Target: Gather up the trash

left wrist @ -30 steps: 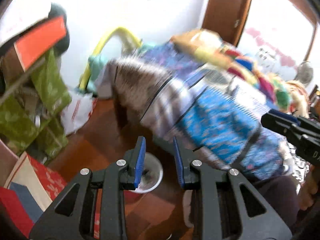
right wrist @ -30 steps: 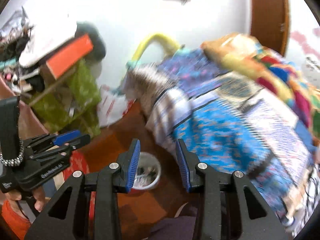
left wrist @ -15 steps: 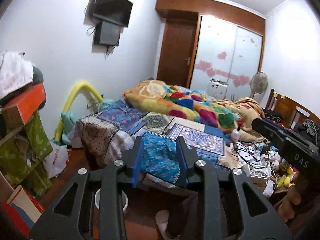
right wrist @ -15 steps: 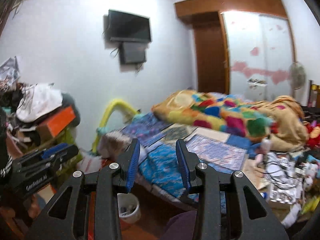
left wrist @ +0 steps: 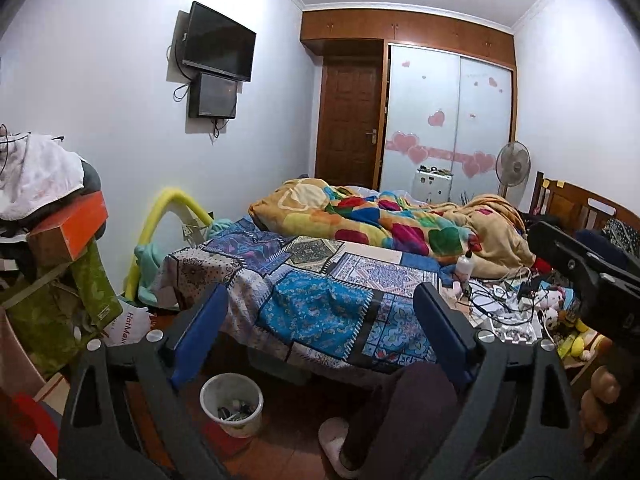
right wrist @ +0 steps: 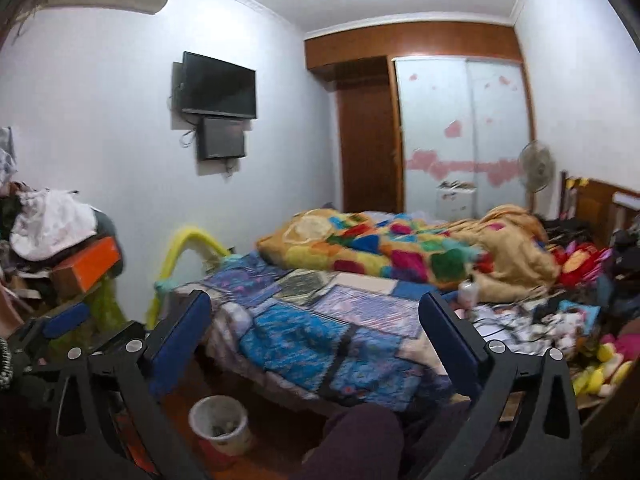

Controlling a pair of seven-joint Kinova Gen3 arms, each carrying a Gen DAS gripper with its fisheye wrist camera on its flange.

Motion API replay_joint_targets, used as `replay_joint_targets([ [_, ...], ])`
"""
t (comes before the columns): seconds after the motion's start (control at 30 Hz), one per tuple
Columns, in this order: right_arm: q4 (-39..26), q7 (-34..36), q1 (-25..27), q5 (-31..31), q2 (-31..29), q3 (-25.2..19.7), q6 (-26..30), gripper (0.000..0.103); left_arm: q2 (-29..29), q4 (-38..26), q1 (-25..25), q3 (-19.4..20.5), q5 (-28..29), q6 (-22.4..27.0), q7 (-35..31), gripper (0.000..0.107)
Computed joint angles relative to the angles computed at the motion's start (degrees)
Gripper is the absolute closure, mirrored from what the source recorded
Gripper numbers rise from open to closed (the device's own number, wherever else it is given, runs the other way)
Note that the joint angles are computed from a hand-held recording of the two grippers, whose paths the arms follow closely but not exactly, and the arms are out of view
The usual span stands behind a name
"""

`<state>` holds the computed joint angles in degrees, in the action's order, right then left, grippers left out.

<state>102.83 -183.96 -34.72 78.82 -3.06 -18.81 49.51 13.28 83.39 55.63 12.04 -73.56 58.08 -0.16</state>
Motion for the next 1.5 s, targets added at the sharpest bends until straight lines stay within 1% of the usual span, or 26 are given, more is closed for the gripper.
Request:
replay_joint_targets([
  [0.03,0.2,0.0,0.1,0.3,0.0,-0.7,1.2,0.0,-0.2,0.2,0.1,0.1,0.2,-0.2,0.1,0.013],
  [0.07,0.5,-0.2,-0.4,0.4,-0.2,-0.4,1.5,0.0,-0.4,0.5,0.0,0.2,0.4,-0.5,0.1,0.013],
  [0.4,1.4,-0.2,-0.2,0.0,-1.1,-0.8,0.8,0.0,-0.5,1.1,0.8,0.8,-0.9,1.5,1.1,0.013],
  [0.57,2.1,-0.2,-0.2,-0.2,-1.6,-1.3,0.6,0.0,-0.7,1.3,0.4,0.9,-0.9,1.5,1.6,0.013],
  [0.93,2.2,2.3,2.1,-3.2,-2.9,-1.2,-3.0,0.0,-0.5,1.2,0.8,1.3,-0.9,2.5,2.1,0.013],
  [1.5,2.1,3.6,3.8,-4.5,-3.5,-2.0,-4.1,0.0,0.0,0.9,1.5,0.8,-1.6,3.1,2.3,0.008],
])
